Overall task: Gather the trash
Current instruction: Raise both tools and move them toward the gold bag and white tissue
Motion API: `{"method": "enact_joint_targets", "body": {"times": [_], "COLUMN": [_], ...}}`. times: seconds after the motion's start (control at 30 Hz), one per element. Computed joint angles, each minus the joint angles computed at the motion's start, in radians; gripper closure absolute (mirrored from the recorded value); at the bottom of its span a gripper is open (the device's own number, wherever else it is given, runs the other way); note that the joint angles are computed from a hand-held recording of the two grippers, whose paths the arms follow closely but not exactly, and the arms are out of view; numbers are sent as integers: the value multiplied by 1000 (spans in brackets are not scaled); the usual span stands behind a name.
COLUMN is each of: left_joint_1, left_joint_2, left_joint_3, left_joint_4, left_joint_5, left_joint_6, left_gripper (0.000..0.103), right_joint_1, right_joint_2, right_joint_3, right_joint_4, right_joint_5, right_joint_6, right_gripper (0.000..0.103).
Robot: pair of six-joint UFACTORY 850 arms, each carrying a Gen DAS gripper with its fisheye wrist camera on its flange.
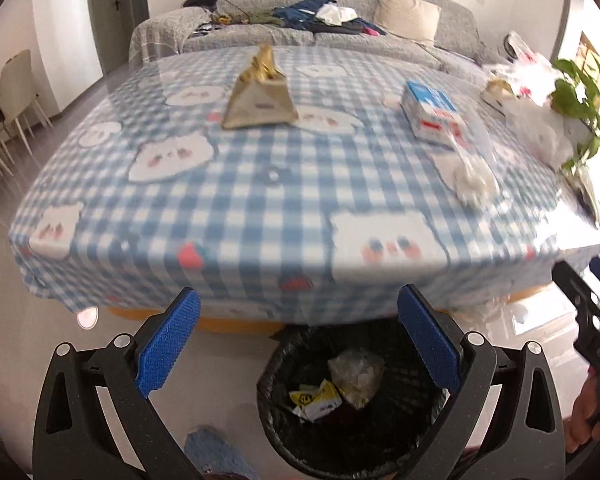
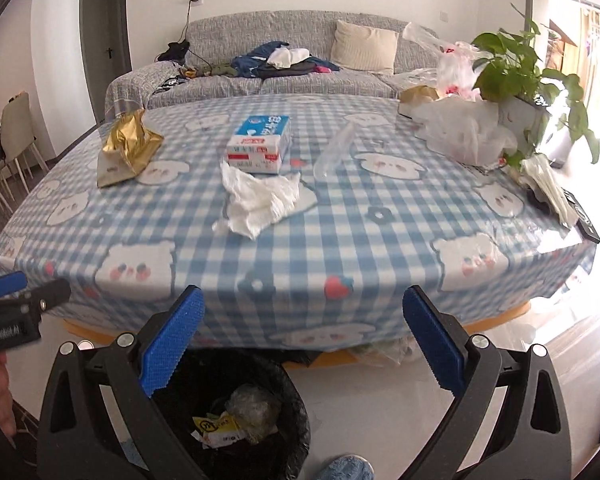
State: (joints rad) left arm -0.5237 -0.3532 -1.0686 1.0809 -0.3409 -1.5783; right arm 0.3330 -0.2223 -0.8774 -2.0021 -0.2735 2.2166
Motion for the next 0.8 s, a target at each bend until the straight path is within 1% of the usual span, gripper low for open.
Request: {"method": "enact_joint_targets", "body": {"times": [0.23, 0.33, 0.5, 0.6, 0.8], "left_joint_1": [57, 78, 112, 129, 162], "left_joint_2": [-37, -63, -120, -150, -220], "left_joint_3": [-76, -120, -207, -249, -350], "left_joint_4": [-63, -98, -156, -177, -255], "left_joint_5": [-4, -11, -27, -35, -56], "left_joint_6": [99, 146, 228, 264, 362], "left_gripper": [6, 6, 6, 6, 6], "right_joint_1": [-4, -12, -13, -21, -40], "right_joint_2": [-61, -87, -124, -138, -179], "right_joint_3": [-84, -128, -179, -196, -245], "right_joint_4": [78, 115, 138, 111, 177], "right_joint_5": [17, 43, 41, 54, 86], "right_joint_6": [-126, -170, -230, -197, -258], "right_gripper": [8, 8, 8, 8, 8]}}
